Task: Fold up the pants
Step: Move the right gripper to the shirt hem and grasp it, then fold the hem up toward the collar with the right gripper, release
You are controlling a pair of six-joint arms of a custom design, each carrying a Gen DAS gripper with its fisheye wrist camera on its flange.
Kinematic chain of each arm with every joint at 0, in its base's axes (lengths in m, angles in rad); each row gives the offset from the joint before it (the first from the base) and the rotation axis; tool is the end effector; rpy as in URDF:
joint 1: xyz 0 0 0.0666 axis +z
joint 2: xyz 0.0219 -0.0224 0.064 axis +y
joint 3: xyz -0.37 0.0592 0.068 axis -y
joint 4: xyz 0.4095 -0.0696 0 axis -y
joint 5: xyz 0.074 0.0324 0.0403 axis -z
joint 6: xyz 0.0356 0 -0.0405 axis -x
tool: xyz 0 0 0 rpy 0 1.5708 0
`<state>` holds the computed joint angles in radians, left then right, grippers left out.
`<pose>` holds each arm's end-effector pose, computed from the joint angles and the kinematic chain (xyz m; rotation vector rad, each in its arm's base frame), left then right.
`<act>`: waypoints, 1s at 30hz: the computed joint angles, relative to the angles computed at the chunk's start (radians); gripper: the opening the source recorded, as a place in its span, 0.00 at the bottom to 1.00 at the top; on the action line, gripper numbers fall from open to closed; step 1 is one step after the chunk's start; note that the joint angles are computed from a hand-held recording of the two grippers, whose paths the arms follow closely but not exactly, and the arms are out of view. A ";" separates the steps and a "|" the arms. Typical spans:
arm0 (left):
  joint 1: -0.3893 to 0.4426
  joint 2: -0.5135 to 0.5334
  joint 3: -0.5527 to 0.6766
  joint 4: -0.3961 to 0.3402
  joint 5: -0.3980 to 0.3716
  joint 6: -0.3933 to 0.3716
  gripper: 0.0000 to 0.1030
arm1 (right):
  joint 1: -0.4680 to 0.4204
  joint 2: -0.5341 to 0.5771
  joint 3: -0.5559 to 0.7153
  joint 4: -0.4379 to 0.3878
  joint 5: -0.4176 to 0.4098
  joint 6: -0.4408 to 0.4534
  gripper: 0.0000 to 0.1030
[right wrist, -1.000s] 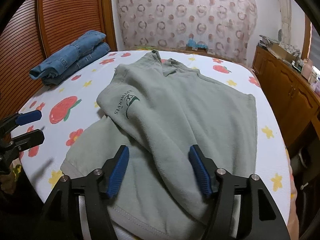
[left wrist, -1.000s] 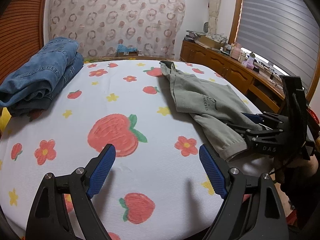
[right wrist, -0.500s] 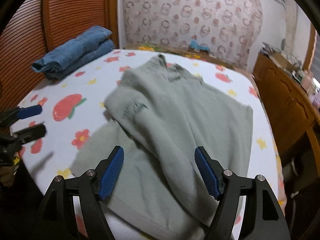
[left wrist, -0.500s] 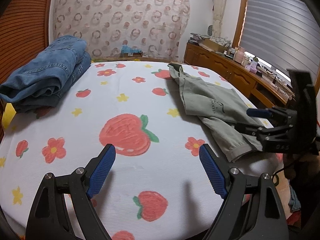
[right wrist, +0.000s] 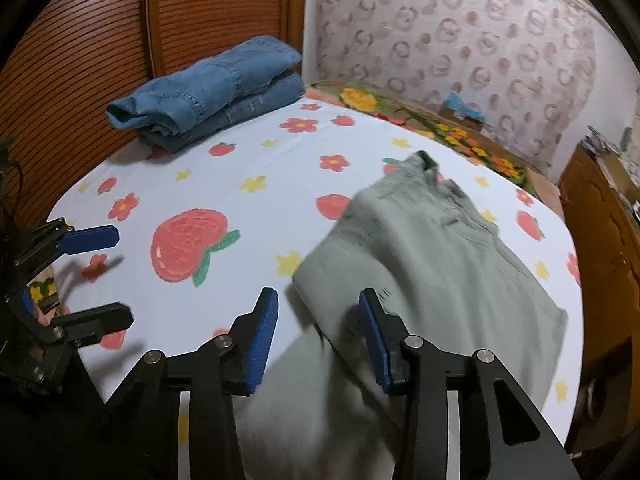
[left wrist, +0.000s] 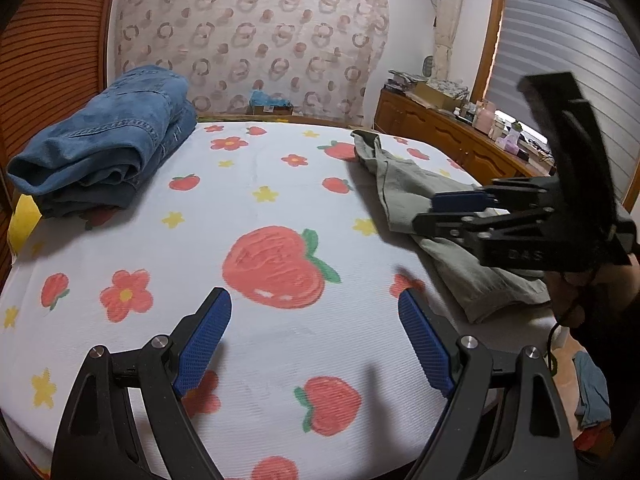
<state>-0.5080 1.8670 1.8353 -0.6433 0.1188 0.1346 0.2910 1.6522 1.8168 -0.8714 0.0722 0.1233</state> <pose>0.6002 -0.3394 0.3832 0.4879 2.2315 -0.4753 0.5822 0.1713 0.4897 -0.4308 2.2342 0.0060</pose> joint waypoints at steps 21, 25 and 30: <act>-0.001 -0.004 -0.019 -0.006 0.011 -0.002 0.84 | -0.070 0.088 0.162 -0.037 -0.066 -0.017 0.10; -0.004 -0.005 -0.020 -0.006 0.011 -0.007 0.84 | -0.105 0.054 0.136 0.003 -0.094 -0.068 0.10; -0.006 -0.006 -0.020 -0.008 0.008 -0.014 0.84 | -0.126 0.052 0.128 0.014 -0.060 -0.085 0.10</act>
<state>-0.5138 1.8607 1.8155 -0.6517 0.1268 0.1204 0.1647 1.7046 1.9444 -0.8572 0.0125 0.0384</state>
